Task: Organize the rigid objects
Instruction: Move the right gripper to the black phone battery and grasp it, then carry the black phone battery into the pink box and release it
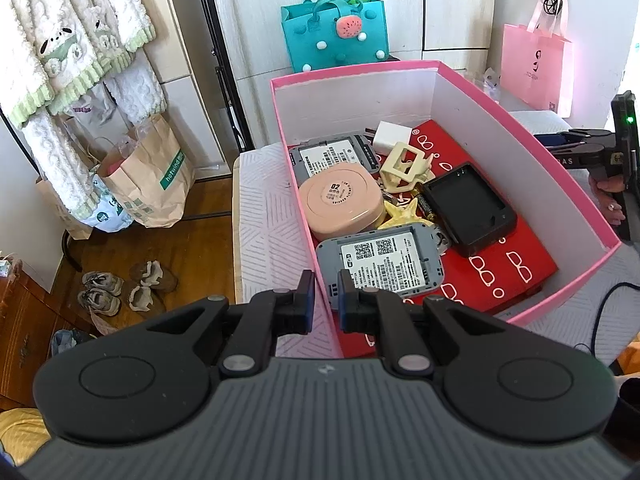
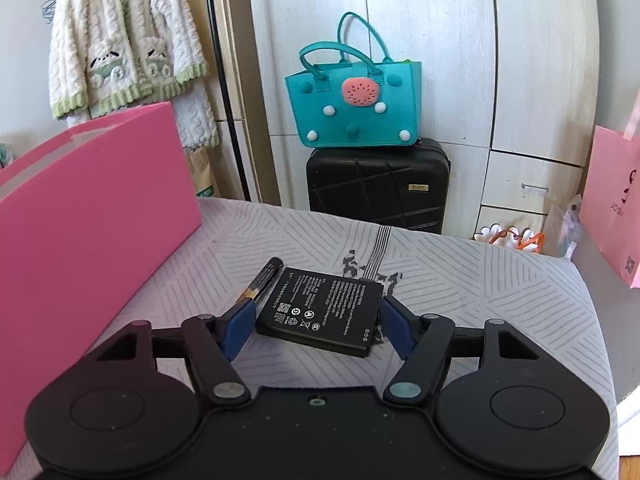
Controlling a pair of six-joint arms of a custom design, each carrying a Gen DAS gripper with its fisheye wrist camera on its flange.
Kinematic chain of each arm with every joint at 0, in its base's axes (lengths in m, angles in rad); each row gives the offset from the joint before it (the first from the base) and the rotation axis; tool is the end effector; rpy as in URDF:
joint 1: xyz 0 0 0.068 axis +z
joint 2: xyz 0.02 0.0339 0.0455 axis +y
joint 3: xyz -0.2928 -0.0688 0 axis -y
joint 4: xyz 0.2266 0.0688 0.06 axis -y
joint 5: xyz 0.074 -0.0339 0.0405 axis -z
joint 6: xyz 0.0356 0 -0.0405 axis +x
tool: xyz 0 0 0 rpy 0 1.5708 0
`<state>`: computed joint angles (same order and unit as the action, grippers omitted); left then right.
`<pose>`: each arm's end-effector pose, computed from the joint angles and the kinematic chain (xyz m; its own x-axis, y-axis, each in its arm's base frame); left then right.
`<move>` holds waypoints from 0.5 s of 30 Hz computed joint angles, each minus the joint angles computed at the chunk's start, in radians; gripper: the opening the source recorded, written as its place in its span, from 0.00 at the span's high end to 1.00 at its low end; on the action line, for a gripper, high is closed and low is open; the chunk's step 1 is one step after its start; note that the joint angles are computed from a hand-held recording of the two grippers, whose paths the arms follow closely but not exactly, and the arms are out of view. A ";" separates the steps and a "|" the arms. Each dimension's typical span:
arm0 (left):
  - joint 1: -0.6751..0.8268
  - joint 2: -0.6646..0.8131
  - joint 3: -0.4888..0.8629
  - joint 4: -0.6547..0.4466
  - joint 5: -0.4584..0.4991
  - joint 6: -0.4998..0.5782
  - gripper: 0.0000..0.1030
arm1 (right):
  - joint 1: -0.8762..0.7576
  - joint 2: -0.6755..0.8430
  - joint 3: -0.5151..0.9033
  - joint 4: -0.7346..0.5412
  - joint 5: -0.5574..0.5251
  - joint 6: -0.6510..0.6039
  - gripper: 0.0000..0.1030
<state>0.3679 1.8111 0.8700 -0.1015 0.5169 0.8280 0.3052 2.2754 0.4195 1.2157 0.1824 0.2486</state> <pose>0.3091 0.1003 0.1594 -0.6042 0.4534 -0.6553 0.5393 0.8380 0.0825 0.2794 0.0813 0.0371 -0.5908 0.0676 -0.8040 -0.0117 0.9957 0.0923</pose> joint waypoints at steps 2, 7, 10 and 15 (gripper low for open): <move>-0.004 0.000 -0.002 0.008 -0.004 -0.003 0.91 | -0.008 -0.014 -0.012 -0.011 -0.027 -0.022 0.28; -0.023 0.004 -0.018 0.052 -0.034 -0.016 0.91 | 0.006 -0.013 0.002 -0.030 -0.019 -0.063 0.21; -0.032 -0.010 -0.043 0.080 -0.051 -0.014 0.91 | 0.024 -0.011 0.013 -0.040 0.014 -0.038 0.21; -0.019 -0.018 -0.032 0.060 -0.034 -0.027 0.91 | 0.043 -0.062 0.005 -0.122 0.097 0.029 0.31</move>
<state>0.3489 1.7931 0.8382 -0.0411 0.4824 0.8012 0.3482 2.2132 0.4243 1.0940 0.2798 0.2777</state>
